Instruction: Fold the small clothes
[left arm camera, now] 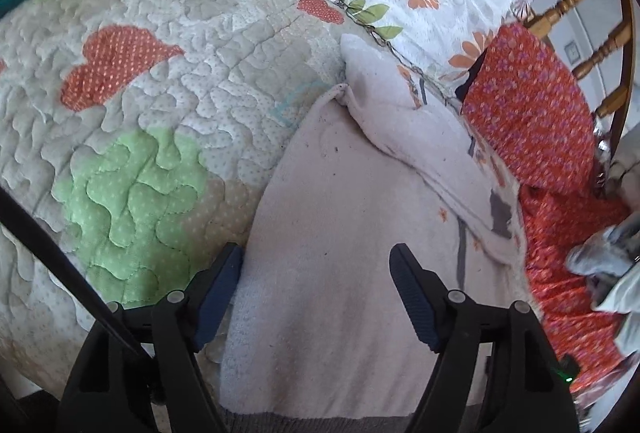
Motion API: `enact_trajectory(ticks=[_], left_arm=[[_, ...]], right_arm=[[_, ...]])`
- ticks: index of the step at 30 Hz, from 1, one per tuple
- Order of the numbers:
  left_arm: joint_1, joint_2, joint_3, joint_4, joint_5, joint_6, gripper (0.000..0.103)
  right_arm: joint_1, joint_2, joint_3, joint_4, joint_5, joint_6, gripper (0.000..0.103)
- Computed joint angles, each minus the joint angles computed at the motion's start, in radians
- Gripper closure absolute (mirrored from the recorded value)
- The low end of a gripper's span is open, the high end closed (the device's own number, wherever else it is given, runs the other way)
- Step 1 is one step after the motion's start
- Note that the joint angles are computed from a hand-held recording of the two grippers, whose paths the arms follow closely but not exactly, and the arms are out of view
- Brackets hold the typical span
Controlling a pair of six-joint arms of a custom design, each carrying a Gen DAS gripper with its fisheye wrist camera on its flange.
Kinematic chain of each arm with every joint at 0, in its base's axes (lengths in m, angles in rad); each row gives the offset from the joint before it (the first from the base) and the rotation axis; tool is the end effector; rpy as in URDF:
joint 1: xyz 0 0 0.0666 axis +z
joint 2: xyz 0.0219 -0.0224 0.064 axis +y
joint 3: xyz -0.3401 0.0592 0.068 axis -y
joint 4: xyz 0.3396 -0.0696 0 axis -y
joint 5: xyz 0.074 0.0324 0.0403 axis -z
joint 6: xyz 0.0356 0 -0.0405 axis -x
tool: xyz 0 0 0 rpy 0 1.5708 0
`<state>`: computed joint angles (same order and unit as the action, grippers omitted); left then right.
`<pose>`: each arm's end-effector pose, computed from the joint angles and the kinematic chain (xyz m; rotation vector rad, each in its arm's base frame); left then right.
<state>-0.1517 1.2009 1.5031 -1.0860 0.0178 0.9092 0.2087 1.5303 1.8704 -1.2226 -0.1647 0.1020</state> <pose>0.3597 -0.0560 0.4958 -0.8864 2.2514 -0.5268 0.4542 0.1017 0.5021 -0.4510 2.4111 0.2489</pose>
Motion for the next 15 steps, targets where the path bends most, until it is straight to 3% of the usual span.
enact_trajectory(ticks=[4,7,11,15], left_arm=[[0.03,-0.022,-0.036,0.042,0.104,0.003,0.029],[0.049,-0.048,-0.075,0.075,0.184,0.013,0.039],[0.069,-0.072,-0.125,0.104,0.308,0.032,0.049],[0.055,-0.08,-0.126,0.077,0.336,0.028,0.051]], right_arm=[[-0.005,0.002,0.006,-0.007,-0.012,-0.002,0.009],[-0.026,0.017,0.041,-0.041,-0.064,-0.024,0.01],[-0.113,0.054,0.107,-0.101,-0.247,-0.136,0.018],[-0.165,0.064,0.117,-0.123,-0.365,-0.207,0.029]])
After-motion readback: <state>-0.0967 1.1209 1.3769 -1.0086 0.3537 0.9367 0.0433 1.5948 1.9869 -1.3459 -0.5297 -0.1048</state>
